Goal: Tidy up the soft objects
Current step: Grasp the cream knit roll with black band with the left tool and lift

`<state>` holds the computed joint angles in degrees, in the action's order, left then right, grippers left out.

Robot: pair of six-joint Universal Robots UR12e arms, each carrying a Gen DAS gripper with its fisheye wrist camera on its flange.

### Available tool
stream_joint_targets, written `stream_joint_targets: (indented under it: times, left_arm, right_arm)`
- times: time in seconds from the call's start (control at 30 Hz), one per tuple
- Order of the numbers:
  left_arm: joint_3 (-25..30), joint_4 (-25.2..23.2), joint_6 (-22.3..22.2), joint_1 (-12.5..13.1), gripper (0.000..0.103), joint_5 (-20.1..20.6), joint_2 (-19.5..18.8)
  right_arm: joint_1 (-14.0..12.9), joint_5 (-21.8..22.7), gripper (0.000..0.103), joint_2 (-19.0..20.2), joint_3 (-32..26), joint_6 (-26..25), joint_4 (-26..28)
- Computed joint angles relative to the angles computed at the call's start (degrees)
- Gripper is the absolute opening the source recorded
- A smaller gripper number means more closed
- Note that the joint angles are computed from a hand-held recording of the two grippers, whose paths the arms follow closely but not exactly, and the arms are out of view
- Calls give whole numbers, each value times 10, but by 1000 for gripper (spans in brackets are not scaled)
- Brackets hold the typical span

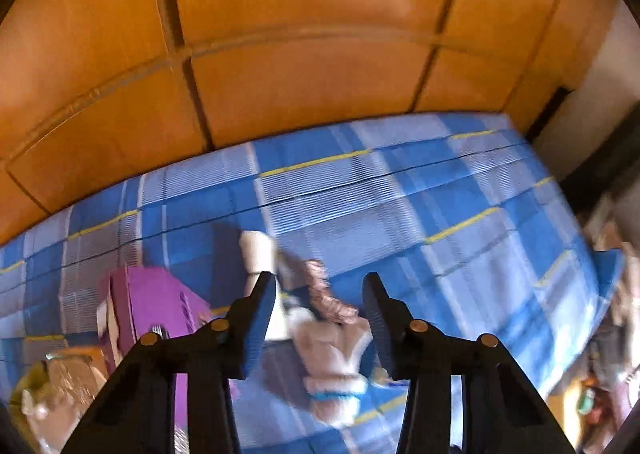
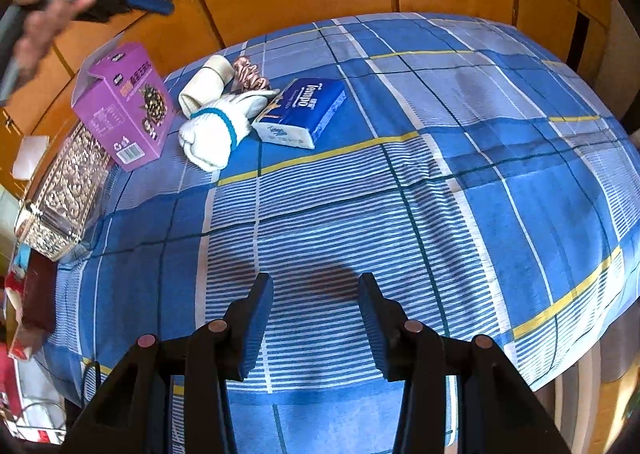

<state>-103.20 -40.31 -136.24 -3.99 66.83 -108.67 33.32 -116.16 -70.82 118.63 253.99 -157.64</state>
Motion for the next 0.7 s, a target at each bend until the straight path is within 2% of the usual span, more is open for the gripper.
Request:
stream_joint_targets:
  times: [0.1,0.17,0.27,0.47,0.53,0.6,0.63,0.67,0.7]
  left_arm:
    - [25,-5,-28,-19,46,64,-27]
    - [33,9,-48,-29,45,107,-44]
    - [41,13,-62,-37,45,135,-61]
    - [38,48,-46,-52,45,184,-83]
    - [41,39,-50,-52,44,192,-90]
    - [38,41,-41,-52,39,196,-93]
    - [31,54,-24,-53,26,205,-94]
    - [26,63,-16,-54,17,208,-94]
    - [19,76,-8,-52,17,201,-92]
  right_arm:
    - [-3,5,44,-2,9,5,-22]
    - [-4,7,44,-2,12,7,-32]
    - [-5,10,44,-3,17,11,-45]
    - [-6,13,44,-4,21,14,-57]
    - [-6,12,44,-5,23,14,-59]
    - [-6,11,44,-5,23,13,-58]
    - [-5,10,44,-5,23,13,-58]
    - [-5,9,44,-4,23,12,-59]
    - [-5,8,44,-4,23,10,-59]
